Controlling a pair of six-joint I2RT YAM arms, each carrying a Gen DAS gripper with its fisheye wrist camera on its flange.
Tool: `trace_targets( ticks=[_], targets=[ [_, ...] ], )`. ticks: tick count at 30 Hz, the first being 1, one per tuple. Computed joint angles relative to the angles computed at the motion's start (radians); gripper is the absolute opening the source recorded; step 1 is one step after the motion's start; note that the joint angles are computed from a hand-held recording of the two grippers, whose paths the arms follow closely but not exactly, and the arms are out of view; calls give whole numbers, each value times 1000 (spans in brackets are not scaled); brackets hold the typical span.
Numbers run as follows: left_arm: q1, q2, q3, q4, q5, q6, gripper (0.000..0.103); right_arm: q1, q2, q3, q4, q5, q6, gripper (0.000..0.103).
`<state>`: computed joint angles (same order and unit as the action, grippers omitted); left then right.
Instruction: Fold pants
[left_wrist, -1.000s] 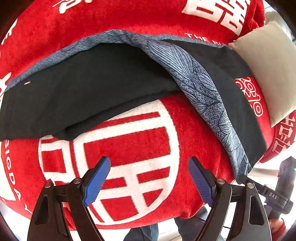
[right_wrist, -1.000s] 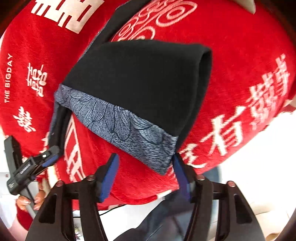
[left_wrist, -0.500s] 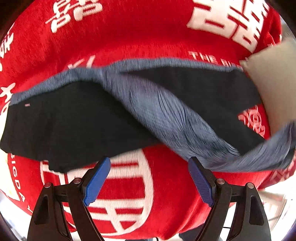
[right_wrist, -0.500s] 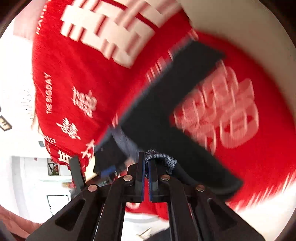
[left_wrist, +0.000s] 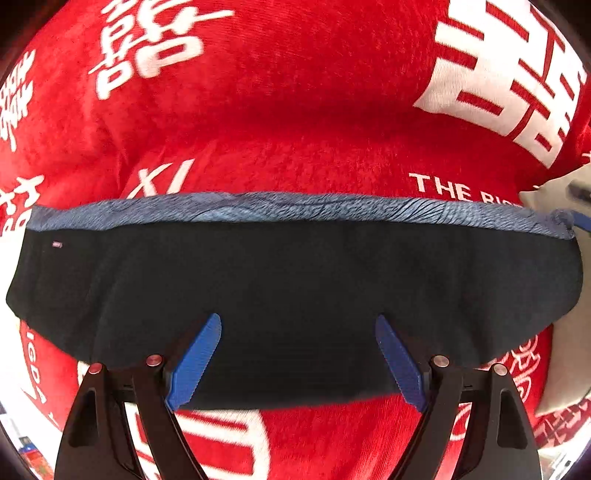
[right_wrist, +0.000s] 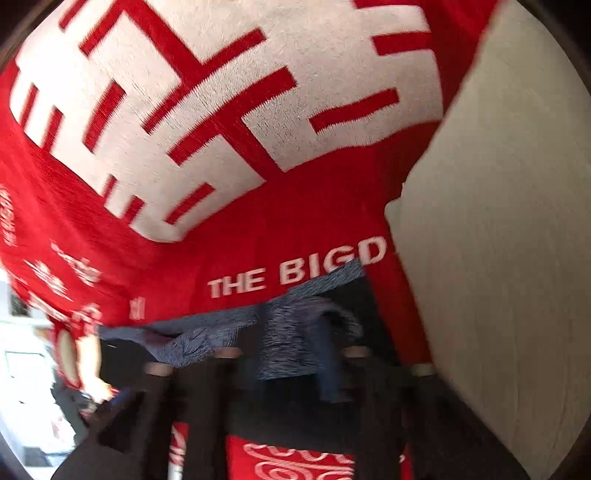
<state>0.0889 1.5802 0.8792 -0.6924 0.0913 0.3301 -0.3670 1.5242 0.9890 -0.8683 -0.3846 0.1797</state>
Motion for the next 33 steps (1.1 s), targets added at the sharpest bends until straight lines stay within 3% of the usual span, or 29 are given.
trace_targets(
  ticks=[1,6,9,13,21,23,24,27,29,31,33],
  targets=[
    [-20,16,3,11,-8,-16,87,6,-32,-8,17,14,-4,79],
    [-117,77,7,78,-43,-70,87,30,-121,-24,-9,17,-35,78],
    [-158,106,11,105,-60,-96,87,86,-38,-37,-19,92,-85,59],
    [-184,140,-10,142,-83,-108,87,168,77,-17,7,71,-161,59],
    [-126,143,-92,231,-29,-120,96,433,420,248,5,14,-379,59],
    [-127,137,-100,241,-30,-116,96,489,524,314,-47,60,-428,59],
    [-126,137,-97,235,-30,-118,96,525,558,329,-56,131,-447,40],
    [-106,141,-62,201,-6,-147,96,537,548,342,-48,140,-412,9],
    [-105,150,-60,236,-22,-158,96,522,546,352,-26,149,-360,9],
    [-109,207,-24,223,-45,-162,96,503,588,382,-55,122,-330,12],
    [-116,194,-15,203,-45,-158,96,466,538,334,-40,77,-283,14]
  ],
)
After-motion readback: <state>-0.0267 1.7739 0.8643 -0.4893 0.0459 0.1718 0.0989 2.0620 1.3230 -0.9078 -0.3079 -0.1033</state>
